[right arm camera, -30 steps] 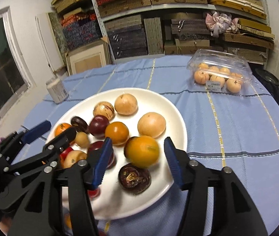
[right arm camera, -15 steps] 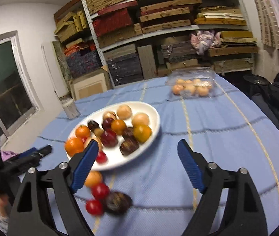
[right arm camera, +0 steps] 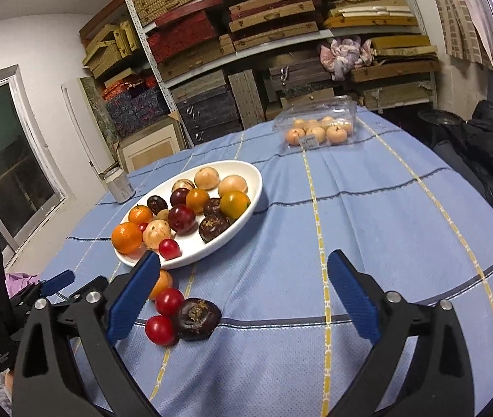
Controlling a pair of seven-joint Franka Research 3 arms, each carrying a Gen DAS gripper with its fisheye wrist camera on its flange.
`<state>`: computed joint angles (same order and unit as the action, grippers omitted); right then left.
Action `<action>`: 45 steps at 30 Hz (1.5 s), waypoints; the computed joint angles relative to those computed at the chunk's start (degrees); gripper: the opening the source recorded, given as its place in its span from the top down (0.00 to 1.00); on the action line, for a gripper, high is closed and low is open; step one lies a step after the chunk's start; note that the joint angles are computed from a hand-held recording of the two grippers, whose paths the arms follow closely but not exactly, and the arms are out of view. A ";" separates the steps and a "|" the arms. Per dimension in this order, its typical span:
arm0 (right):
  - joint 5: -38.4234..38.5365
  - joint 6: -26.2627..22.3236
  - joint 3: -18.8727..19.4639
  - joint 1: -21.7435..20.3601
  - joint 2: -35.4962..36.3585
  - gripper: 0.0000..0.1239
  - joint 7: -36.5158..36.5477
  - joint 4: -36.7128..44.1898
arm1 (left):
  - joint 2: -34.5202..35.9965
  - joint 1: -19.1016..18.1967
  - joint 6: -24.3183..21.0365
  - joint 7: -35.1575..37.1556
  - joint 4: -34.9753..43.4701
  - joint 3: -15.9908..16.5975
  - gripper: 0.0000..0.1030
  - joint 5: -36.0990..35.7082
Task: Organize fruits
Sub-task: 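Move the left tool to the large tan fruit and grasp it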
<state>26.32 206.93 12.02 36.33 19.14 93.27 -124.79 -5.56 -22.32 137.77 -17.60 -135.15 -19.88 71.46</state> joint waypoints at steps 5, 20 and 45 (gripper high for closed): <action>-1.16 -1.59 0.69 -1.31 0.14 0.23 1.84 0.45 | 5.28 -0.31 1.16 3.22 4.87 0.87 0.17 -1.53; -14.83 -4.79 6.10 -10.21 0.99 0.23 15.64 0.43 | 12.11 -2.65 0.33 9.13 11.17 4.44 0.06 -4.43; -29.50 -5.66 11.98 -19.18 2.34 0.22 28.81 0.27 | -2.12 -1.72 -4.88 7.73 -4.06 -1.79 0.03 -8.45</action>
<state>-3.18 201.27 24.00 17.15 21.48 122.08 -124.53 -7.67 -24.04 132.89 -9.87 -139.20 -21.67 63.01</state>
